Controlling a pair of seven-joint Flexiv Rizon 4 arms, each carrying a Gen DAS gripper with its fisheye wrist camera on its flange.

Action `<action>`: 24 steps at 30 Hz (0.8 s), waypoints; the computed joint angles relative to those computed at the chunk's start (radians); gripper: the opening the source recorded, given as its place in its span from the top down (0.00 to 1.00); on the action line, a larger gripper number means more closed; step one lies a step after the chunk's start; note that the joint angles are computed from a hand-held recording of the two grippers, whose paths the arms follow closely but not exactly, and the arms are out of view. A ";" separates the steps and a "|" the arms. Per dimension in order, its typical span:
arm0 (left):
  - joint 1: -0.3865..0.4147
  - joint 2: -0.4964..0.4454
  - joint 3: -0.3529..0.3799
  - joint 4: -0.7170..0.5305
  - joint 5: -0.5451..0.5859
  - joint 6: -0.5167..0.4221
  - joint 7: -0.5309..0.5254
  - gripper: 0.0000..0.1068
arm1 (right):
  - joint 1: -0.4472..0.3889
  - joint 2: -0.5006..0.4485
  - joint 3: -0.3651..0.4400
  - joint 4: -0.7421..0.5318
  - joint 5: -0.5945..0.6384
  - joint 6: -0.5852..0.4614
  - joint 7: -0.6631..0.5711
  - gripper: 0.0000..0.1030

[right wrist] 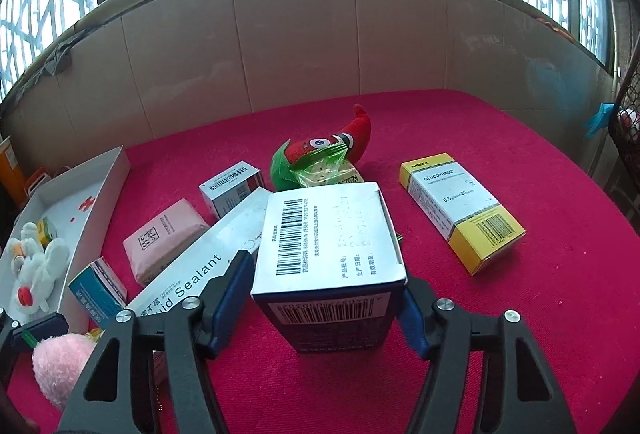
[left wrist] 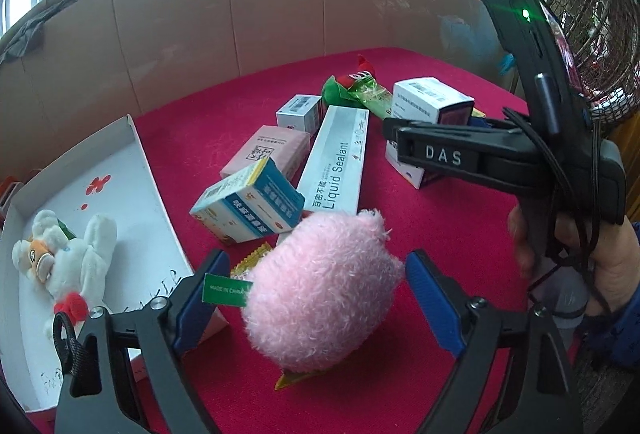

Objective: Organize objects
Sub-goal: 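Close left tool on the pink ball while right tool closes on the blue box, then lift the pink ball and blue box off the table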

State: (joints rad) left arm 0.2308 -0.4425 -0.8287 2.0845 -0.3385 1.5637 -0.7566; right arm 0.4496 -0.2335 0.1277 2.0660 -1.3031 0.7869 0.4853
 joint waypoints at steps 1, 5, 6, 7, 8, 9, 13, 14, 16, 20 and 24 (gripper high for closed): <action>-0.005 0.001 0.007 0.000 0.001 0.003 -0.003 0.24 | -0.002 0.001 -0.001 0.001 -0.005 0.006 0.004 0.46; -0.008 -0.002 0.012 -0.005 -0.004 -0.007 -0.006 0.50 | -0.002 0.004 0.000 0.003 -0.011 0.003 0.011 0.46; -0.004 -0.002 0.009 -0.003 -0.007 -0.006 -0.005 0.54 | -0.001 0.003 0.001 0.002 -0.010 -0.001 0.011 0.46; 0.006 -0.004 -0.004 0.003 -0.011 0.002 -0.004 0.55 | 0.001 0.004 0.001 0.002 -0.011 -0.008 0.013 0.46; 0.019 -0.007 -0.020 0.010 -0.010 0.015 -0.004 0.56 | 0.004 0.004 0.002 0.001 -0.013 -0.017 0.016 0.46; 0.035 -0.012 -0.038 0.017 -0.004 0.029 -0.006 0.57 | 0.007 0.006 0.003 0.001 -0.016 -0.028 0.021 0.46; 0.109 -0.037 -0.123 0.050 0.050 0.101 -0.039 0.59 | 0.022 0.011 0.009 0.000 -0.038 -0.076 0.030 0.46; 0.124 -0.043 -0.138 0.056 0.066 0.118 -0.049 0.59 | 0.025 0.011 0.011 0.000 -0.043 -0.087 0.032 0.46; 0.145 -0.054 -0.160 0.066 0.100 0.156 -0.069 0.59 | 0.033 0.013 0.015 0.000 -0.056 -0.113 0.038 0.46; 0.112 -0.044 -0.114 0.068 0.152 0.212 -0.119 0.59 | 0.037 0.021 0.021 0.006 -0.073 -0.143 0.064 0.46; 0.087 -0.033 -0.073 0.070 0.204 0.252 -0.165 0.59 | 0.038 0.027 0.026 0.011 -0.095 -0.161 0.086 0.46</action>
